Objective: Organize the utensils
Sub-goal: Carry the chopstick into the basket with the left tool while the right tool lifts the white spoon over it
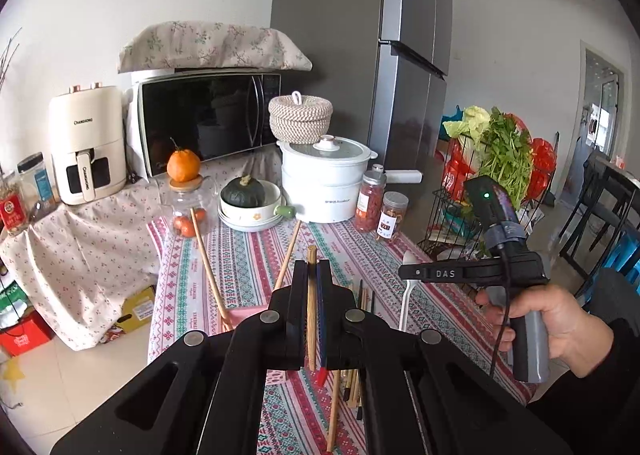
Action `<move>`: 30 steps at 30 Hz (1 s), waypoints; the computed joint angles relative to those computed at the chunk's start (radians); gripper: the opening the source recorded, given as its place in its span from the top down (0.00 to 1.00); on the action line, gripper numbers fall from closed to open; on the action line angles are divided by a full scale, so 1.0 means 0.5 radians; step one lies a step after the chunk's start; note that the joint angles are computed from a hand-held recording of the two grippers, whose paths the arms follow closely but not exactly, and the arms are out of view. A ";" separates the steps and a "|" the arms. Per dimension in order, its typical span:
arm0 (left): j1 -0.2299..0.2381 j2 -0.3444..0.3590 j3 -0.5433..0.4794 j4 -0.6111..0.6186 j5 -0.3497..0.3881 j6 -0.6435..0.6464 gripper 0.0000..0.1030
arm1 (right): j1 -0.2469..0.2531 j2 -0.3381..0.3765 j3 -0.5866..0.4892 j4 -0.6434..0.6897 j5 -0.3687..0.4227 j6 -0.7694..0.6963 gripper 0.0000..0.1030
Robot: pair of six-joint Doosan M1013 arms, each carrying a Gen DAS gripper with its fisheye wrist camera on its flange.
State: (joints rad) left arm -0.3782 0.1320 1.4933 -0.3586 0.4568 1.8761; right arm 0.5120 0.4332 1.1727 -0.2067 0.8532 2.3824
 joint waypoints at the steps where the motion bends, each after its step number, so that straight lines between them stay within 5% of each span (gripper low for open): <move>1: -0.001 -0.006 0.002 -0.004 -0.016 0.006 0.97 | 0.017 -0.025 0.019 -0.072 -0.023 0.023 0.62; 15: 0.087 -0.061 -0.001 -0.050 -0.224 -0.111 0.97 | 0.141 -0.118 0.028 -0.519 -0.270 0.241 0.62; 30: 0.139 -0.026 -0.037 0.111 -0.402 -0.367 0.97 | 0.169 -0.070 -0.038 -0.500 -0.353 0.185 0.62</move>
State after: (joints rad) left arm -0.3086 0.1190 1.4746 -0.3032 0.2557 1.6925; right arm 0.5967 0.3983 1.1536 -0.4567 0.6766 2.4747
